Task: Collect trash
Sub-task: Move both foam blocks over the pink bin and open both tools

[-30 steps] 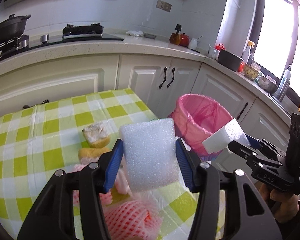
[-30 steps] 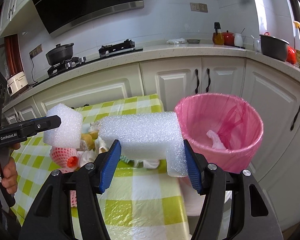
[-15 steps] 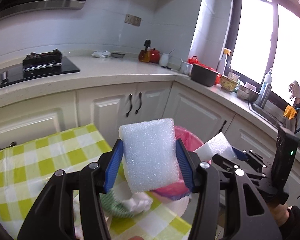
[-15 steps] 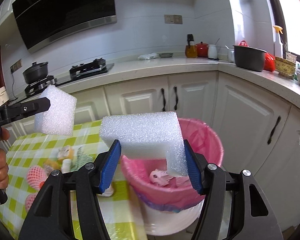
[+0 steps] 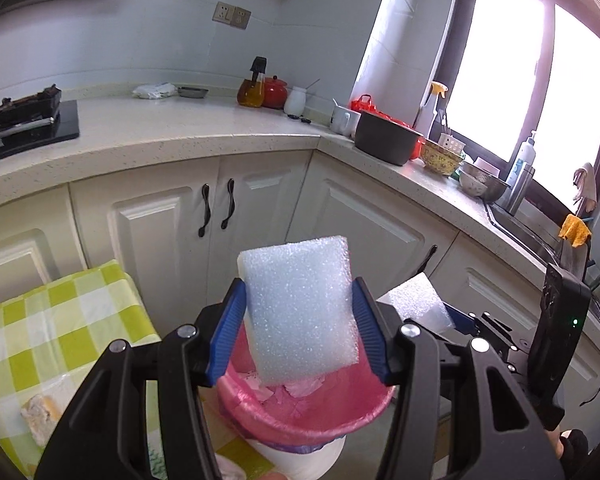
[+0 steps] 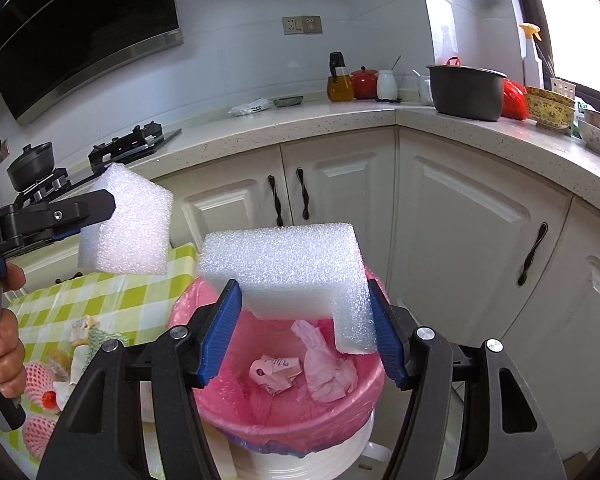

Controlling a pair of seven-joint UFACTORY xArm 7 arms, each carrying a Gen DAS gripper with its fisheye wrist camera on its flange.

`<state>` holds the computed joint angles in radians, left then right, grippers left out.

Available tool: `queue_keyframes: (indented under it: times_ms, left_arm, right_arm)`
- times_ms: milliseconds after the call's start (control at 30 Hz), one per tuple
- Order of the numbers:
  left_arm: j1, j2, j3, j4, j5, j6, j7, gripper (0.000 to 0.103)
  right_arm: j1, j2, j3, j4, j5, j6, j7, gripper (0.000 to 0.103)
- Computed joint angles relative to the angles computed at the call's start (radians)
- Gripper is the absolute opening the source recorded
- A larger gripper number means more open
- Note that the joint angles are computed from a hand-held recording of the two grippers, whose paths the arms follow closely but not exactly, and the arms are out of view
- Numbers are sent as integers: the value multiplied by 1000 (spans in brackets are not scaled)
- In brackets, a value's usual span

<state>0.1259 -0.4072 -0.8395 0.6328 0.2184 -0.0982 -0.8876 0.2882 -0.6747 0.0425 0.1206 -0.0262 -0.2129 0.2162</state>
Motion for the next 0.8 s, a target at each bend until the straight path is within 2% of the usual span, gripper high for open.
queue_keyframes:
  times_ms: [167,200,233,333,567,600,800]
  left_arm:
    - [154,79,-137,63,31,-2,-7,58]
    - [166,87,-147,66,34,-3,-8,61]
    - [177,94,-157,69,36,0,-11,70]
    - [177,87,-151,58,39,0,-23,71]
    - [7,-27,17,-57,-1,8,-31,71]
    - [-25,-53,46,-82,-8,12,-33,71]
    - [-207,-249,185,-230,-38,98,-60,73]
  right_arm:
    - [20,94,-52,40,-11,-43,-12,62]
    - [30,104,-68,46,-15,-45,-13,63]
    - [29,114,-71,50,-16,-47,-14,65]
    - [10,129,-57,53,-12,-53,-9,69]
    - [24,72,-71,25,-5,-27,18,70]
    - [25,51,-62,16,1,-13,27,73]
    - [50,-84,1,-36,41,90,98,79]
